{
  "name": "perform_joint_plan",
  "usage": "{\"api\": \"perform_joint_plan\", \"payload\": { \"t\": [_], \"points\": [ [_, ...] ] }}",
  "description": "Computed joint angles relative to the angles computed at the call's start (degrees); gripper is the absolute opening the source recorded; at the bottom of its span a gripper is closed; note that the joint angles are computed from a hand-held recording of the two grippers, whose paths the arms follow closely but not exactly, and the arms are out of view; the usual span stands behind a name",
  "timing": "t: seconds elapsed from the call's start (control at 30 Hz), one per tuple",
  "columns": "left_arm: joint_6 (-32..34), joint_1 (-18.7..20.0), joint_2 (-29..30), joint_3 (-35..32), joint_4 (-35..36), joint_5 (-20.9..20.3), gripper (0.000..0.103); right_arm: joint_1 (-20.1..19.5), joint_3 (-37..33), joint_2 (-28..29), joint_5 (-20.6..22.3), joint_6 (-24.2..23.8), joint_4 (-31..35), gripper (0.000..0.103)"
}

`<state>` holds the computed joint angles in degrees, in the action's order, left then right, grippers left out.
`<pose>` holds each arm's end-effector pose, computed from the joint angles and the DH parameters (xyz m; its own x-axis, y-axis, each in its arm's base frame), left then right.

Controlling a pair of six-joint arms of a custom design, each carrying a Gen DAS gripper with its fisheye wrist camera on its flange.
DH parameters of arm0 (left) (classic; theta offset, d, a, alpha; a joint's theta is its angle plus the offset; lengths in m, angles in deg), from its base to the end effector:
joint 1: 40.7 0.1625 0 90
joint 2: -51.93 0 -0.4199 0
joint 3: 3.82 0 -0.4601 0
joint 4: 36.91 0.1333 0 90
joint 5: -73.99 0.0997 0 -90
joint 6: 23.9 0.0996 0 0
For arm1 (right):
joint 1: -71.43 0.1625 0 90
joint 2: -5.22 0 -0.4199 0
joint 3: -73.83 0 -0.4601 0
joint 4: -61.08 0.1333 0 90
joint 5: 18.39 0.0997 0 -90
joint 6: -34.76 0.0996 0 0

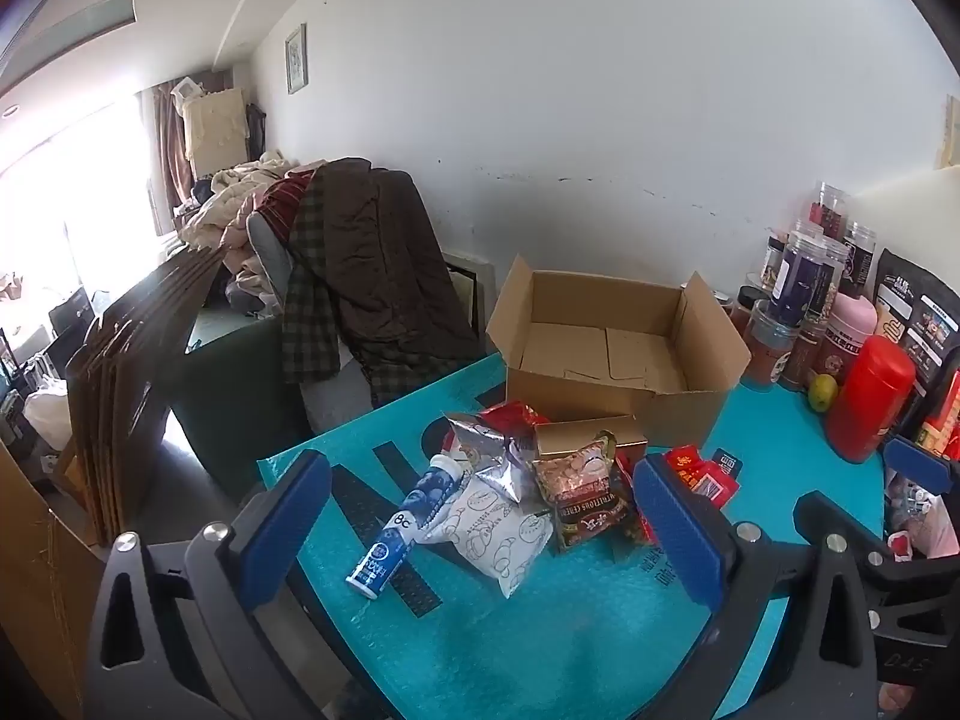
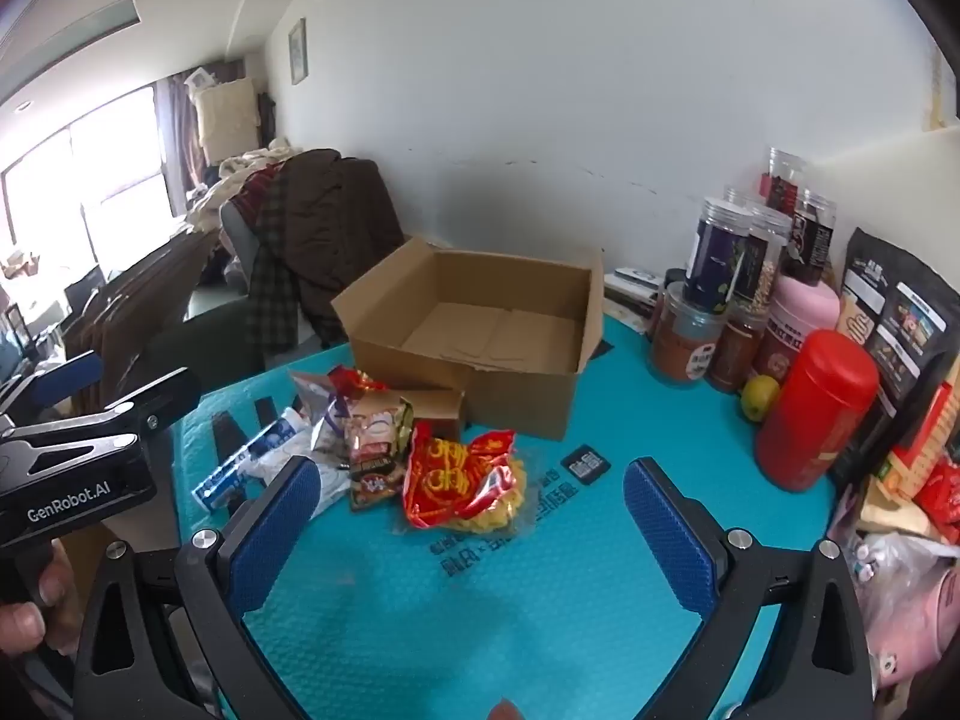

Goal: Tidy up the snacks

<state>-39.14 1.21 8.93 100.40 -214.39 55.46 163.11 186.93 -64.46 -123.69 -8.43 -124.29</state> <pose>-0.3182 -0.5916 0.0613 -0.6815 -0.1996 -0.7041 0.5061 0.5665 -0.6504 0.1251 -0.6137 0.2593 -0.6950 -0.2908 0.6575 -0.6772 0.5720 -0.4628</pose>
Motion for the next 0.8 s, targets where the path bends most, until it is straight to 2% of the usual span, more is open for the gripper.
{"api": "perform_joint_plan", "payload": {
  "t": [0.13, 0.2, 0.33, 0.4, 0.8],
  "points": [
    [2.0, -0.1, 0.6, -0.4, -2.2, 0.0, 0.103, -0.1, 0.1, -0.2, 0.2, -0.3, -0.4, 0.103],
    [0.2, -0.9, 0.2, -0.7, 0.4, 0.6, 0.103, -0.2, 0.2, -0.5, 0.5, -0.3, -0.2, 0.103],
    [0.4, -0.8, 0.6, -1.7, 0.8, 0.4, 0.103, 0.4, 0.5, 0.0, 0.0, -0.5, -1.2, 0.103],
    [2.0, -0.9, -0.4, 1.0, -3.4, 0.0, 0.103, 0.4, 0.6, -0.2, 0.1, -0.3, -0.9, 0.103],
    [1.3, -1.5, -1.3, 2.2, -3.2, -0.2, 0.103, 0.4, 1.3, -0.7, 1.3, -1.0, -1.9, 0.103]
  ]
}}
